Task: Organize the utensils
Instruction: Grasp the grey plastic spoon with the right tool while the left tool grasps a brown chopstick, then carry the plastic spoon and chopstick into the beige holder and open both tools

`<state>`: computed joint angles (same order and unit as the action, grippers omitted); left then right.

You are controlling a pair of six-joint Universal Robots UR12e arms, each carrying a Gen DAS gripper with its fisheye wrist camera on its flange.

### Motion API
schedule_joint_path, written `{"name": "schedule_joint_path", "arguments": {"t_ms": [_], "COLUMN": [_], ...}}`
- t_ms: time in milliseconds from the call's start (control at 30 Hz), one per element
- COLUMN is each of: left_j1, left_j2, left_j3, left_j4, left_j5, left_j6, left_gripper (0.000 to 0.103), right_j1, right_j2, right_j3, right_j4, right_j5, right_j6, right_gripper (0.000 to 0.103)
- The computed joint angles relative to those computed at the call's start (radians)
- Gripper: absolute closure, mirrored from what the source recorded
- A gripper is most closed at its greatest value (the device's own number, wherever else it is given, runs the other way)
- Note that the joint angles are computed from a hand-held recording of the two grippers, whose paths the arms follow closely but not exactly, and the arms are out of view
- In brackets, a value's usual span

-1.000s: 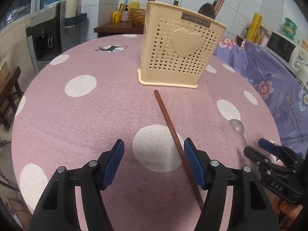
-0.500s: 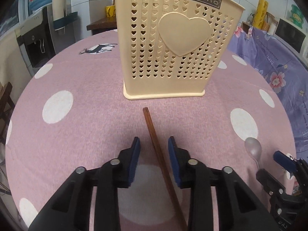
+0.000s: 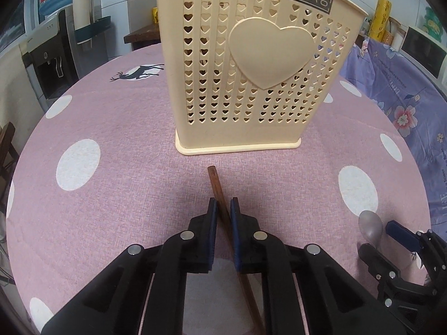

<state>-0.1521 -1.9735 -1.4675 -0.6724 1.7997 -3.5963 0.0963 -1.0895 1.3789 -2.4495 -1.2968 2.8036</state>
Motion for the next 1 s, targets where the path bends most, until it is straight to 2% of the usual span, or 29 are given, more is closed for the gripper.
{"name": "schedule_joint_path", "arguments": {"t_ms": [67, 233, 567, 800, 1000], "left_j1": [0.0, 0.0, 0.001, 0.001, -0.002], "left_j2": [-0.003, -0.009, -0.013, 0.03, 0.085], "left_j3": [0.006, 0.014, 0.018, -0.027, -0.064], "left_j4": [-0.003, -0.004, 0.01, 0.12, 0.234], "left_j5": [-0.002, -0.006, -0.015, -0.025, -0.027], "left_j6": [-0.003, -0.01, -0.024, -0.014, 0.016], "left_gripper": [0.093, 0.093, 0.094, 0.095, 0.095], "right_j1": [0.003, 0.007, 0.0, -0.02, -0.045], "right_j2": [0.007, 0.015, 0.015, -0.011, -0.048], "right_j3": [-0.012, -0.025, -0.021, 0.0, 0.019], "right_j4": [0.005, 0.007, -0.009, -0.067, -0.115], "right_j5": [-0.003, -0.004, 0.035, 0.114, 0.214], "right_j6": [0.001, 0.003, 0.009, 0.019, 0.039], "right_gripper": [0.05, 0.066, 0.066, 0.066, 0.066]}}
